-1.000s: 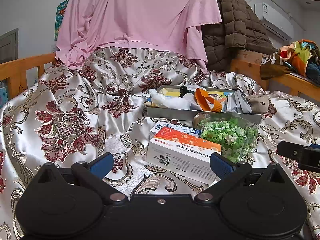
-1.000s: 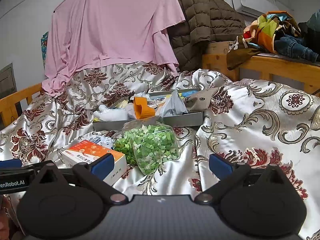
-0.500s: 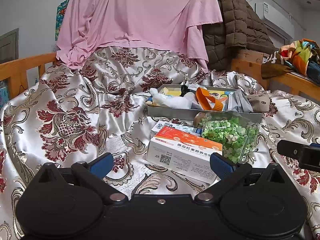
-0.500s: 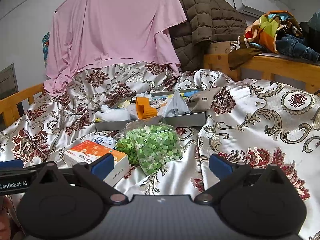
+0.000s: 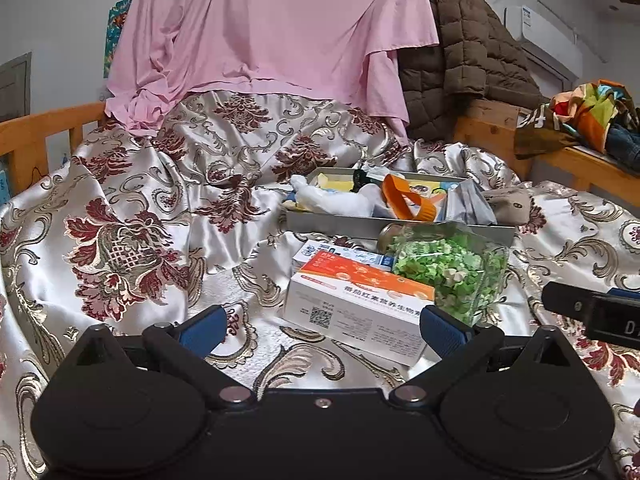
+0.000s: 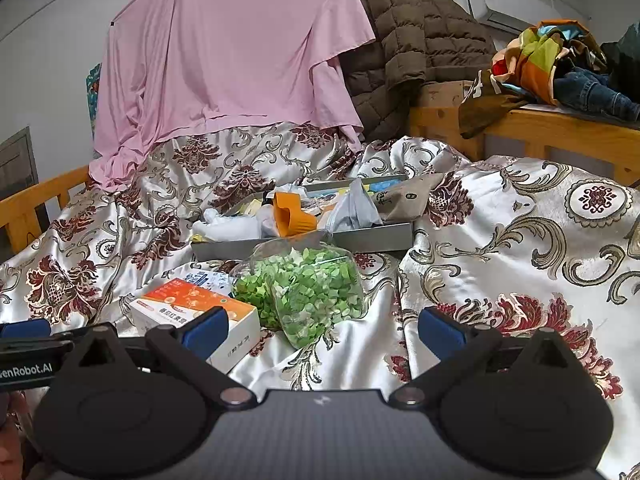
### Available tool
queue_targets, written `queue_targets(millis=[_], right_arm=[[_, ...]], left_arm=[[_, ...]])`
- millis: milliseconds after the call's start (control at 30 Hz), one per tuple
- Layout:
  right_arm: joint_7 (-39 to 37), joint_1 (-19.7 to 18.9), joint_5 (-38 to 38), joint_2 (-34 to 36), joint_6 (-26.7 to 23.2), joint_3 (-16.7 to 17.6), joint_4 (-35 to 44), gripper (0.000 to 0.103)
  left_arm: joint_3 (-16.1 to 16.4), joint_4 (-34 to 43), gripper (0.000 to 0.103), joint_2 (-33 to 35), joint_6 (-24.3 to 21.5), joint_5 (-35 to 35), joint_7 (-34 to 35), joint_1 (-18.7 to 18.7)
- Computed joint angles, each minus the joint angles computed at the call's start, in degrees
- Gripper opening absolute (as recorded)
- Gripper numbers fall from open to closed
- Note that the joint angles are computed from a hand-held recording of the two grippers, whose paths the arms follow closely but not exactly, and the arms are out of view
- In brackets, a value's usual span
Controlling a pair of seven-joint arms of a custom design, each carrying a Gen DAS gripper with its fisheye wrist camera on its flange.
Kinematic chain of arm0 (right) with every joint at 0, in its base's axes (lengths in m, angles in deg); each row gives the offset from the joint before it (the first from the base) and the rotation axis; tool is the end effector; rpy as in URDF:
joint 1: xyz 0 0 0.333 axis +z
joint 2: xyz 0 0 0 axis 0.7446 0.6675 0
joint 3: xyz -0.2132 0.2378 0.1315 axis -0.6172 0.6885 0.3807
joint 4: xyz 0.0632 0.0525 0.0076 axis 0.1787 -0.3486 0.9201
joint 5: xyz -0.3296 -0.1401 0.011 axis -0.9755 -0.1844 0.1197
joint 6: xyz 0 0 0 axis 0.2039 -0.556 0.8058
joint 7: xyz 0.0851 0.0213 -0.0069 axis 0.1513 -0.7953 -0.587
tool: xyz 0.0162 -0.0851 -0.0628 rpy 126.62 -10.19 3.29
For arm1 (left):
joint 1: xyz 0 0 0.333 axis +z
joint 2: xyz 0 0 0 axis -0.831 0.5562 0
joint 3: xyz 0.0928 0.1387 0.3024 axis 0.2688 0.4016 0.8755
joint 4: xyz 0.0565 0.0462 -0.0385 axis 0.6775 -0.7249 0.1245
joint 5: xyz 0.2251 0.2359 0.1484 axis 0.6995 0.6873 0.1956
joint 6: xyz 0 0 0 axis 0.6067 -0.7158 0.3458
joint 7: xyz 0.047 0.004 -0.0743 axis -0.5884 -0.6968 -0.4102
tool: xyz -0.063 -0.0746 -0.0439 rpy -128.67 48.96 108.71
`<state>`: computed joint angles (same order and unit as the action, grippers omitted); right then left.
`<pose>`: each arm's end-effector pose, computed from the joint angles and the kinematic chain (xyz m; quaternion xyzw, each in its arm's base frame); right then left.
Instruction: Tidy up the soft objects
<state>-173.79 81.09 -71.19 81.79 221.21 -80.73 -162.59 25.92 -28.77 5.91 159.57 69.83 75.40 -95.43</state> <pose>0.5175 0.3629 0.4900 -0.4772 0.6876 -0.4047 0.3685 0.5982 -0.4406 0.4912 -0.5119 0.6778 -0.4475 0.2798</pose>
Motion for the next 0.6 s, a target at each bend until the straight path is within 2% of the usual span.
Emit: queue_targets(millis=[167,233,600], right_arm=[[-0.6,0.1,0.6,0.3,-0.3,0.0,0.3,0.103],[-0.8,0.1,0.9,0.4,0.0,0.0,0.4,0.103],[-1.0,0.1,0.9,0.4,0.9,-0.3,0.4,0.103]], left_arm=[[-2.4,-0.3,0.102,-0.1,-0.6,-3.3,3.6,1.3],[-4.7,0.0,0.102,0.0,-1.9,-6.3,7.1,2.6],[-1.7,-0.5,0.102,0.2,-0.8,-8.3,9.8,0.2]])
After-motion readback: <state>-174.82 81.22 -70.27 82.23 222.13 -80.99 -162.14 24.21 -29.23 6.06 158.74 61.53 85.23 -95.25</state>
